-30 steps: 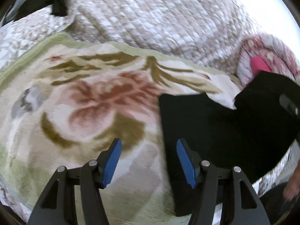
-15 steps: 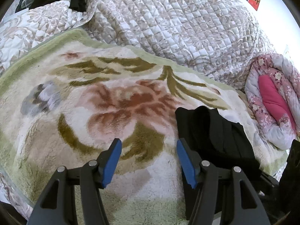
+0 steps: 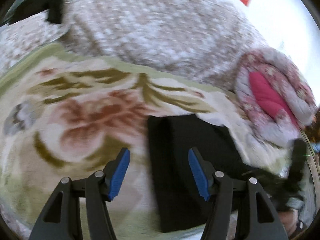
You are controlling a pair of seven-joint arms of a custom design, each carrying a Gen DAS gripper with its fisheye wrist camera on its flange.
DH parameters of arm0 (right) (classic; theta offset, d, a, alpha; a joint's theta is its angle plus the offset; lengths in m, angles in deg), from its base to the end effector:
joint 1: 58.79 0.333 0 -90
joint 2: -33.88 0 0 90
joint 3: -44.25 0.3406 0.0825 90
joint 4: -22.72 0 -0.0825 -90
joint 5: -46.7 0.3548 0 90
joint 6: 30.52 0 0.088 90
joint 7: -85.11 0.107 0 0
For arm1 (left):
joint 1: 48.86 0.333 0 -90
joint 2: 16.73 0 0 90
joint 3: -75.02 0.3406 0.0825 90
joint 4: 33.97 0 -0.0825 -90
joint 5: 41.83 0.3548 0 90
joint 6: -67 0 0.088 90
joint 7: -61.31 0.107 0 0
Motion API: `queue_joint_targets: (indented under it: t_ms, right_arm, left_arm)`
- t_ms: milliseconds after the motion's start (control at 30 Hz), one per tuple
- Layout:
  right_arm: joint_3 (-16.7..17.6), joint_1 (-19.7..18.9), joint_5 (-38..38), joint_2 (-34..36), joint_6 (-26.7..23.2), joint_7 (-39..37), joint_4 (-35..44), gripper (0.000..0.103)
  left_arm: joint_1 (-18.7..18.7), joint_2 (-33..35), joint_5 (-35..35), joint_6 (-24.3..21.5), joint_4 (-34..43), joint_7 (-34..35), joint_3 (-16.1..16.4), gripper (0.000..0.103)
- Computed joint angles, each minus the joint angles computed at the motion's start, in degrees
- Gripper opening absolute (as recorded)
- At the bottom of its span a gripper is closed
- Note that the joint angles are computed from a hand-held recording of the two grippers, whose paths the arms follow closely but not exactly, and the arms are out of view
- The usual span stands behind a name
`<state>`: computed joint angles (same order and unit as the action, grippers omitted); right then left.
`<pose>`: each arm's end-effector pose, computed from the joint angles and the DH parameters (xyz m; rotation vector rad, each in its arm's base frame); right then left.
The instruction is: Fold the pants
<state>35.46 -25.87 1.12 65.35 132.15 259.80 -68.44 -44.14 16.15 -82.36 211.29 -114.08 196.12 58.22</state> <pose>0.6302 0.3485 0.4206 -1.3869 1.9190 -0.5516 0.7348 -0.0941 0.4758 -1.4862 2.3096 -1.2615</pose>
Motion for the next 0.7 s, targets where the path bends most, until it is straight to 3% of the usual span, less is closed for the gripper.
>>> queue_joint_targets:
  t_ms: [33, 100, 133, 300, 400, 467, 533, 700]
  right_arm:
    - [0.6, -0.6, 0.4, -0.2, 1.2, -0.8, 0.0, 0.031]
    - [-2.2, 0.9, -1.9, -0.6, 4.2, 2.7, 0.0, 0.031]
    - [-2.7, 1.3, -2.2, -0.7, 3.1, 2.9, 0.8, 0.03]
    - [5.8, -6.9, 9.0, 1.5, -1.3, -12.1, 6.4, 0.031]
    - [12.9, -12.9, 19.0, 5.4, -5.6, -26.6, 11.1, 0.031]
    - [12.7, -13.1, 20.7, 7.5, -8.1, -28.4, 13.2, 0.03]
    - [9.5, -11.8, 22.6, 6.5, -3.5, -25.5, 10.4, 0.03]
    - [3.0, -8.1, 21.8, 3.7, -2.4, -19.2, 6.4, 0.03]
  left_arm:
    - [0.2, -0.3, -0.2, -0.9, -0.3, 1.2, -0.7, 0.064]
    - [0.2, -1.2, -1.1, -1.5, -0.9, 4.4, -1.9, 0.064]
    - [-0.3, -1.4, -0.9, -1.6, -0.8, 5.1, -1.8, 0.064]
    - [-3.3, 1.6, 2.3, -6.2, 4.9, 4.1, -0.8, 0.064]
    - [-6.4, 4.7, 7.7, -6.3, 7.7, -0.6, 2.1, 0.064]
    - [-8.3, 5.8, 11.9, -3.5, 7.0, -4.4, 4.5, 0.064]
    - [-6.3, 6.5, 11.2, -3.1, 7.1, -2.9, 2.2, 0.066]
    - [-5.2, 6.6, 11.7, -2.0, 6.5, -1.7, 1.0, 0.066]
